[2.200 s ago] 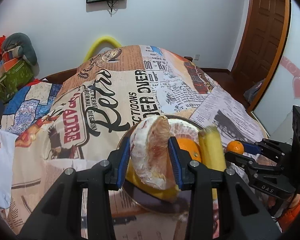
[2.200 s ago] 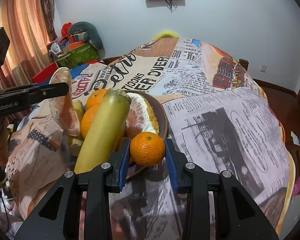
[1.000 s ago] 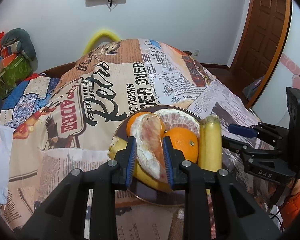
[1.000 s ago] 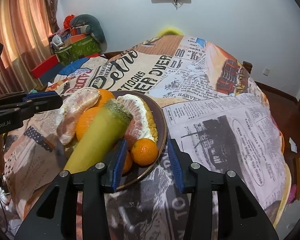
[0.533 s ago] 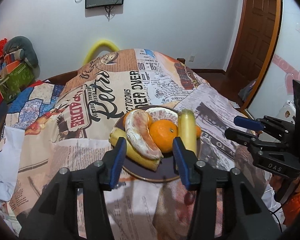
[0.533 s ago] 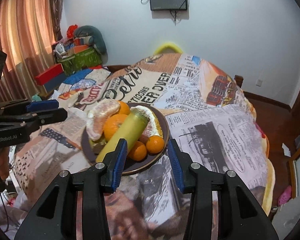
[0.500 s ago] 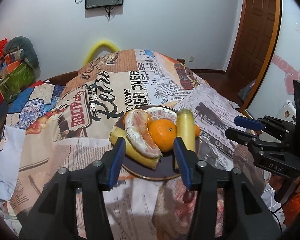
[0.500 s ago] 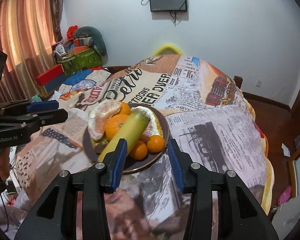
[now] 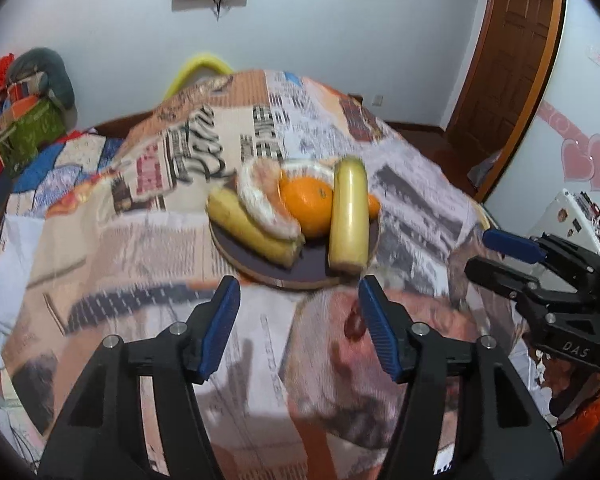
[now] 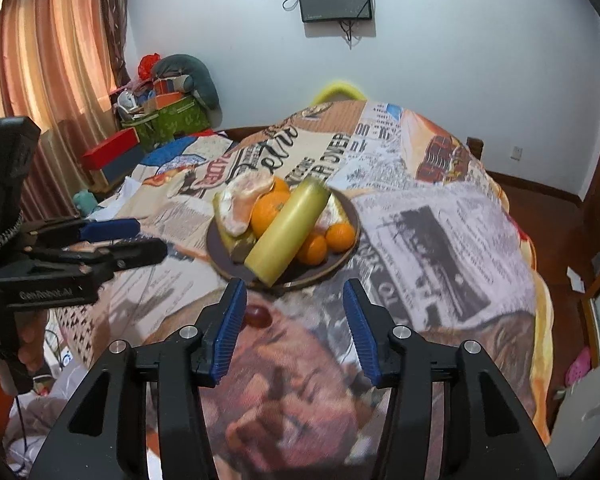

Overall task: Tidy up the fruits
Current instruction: 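Open both grippers and pull them back from the plate, then grasp one red date with the left gripper while the right grasps the other date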

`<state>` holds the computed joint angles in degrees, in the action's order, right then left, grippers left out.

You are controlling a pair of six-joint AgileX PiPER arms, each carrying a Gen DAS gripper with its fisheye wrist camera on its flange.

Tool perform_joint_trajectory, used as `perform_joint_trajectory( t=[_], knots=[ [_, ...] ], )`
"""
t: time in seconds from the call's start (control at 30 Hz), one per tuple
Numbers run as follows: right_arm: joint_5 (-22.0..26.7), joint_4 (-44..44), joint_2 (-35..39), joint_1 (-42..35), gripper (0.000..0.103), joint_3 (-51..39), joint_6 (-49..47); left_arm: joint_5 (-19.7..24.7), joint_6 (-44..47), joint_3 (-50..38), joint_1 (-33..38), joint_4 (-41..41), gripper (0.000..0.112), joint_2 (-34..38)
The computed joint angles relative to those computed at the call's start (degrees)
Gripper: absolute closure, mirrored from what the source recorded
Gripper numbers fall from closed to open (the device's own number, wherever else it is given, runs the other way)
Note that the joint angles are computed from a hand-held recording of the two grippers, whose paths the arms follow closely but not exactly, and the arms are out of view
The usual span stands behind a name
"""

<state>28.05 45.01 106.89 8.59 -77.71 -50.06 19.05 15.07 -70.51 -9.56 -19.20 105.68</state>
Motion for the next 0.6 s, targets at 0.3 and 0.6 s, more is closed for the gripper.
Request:
perform_joint_trajectory(
  t=[0.3,0.6],
  knots=[
    [0.1,2.8,2.0,0.0,0.055,2.7,-1.7,1.6,6.0,0.6,-1.4,-7.3,0.051,4.2],
    [0.7,4.5,3.0,-0.7,0.055,3.4,-3.0,3.7,5.7,-4.4,-3.6,-6.6,0.061,10.8]
  ],
)
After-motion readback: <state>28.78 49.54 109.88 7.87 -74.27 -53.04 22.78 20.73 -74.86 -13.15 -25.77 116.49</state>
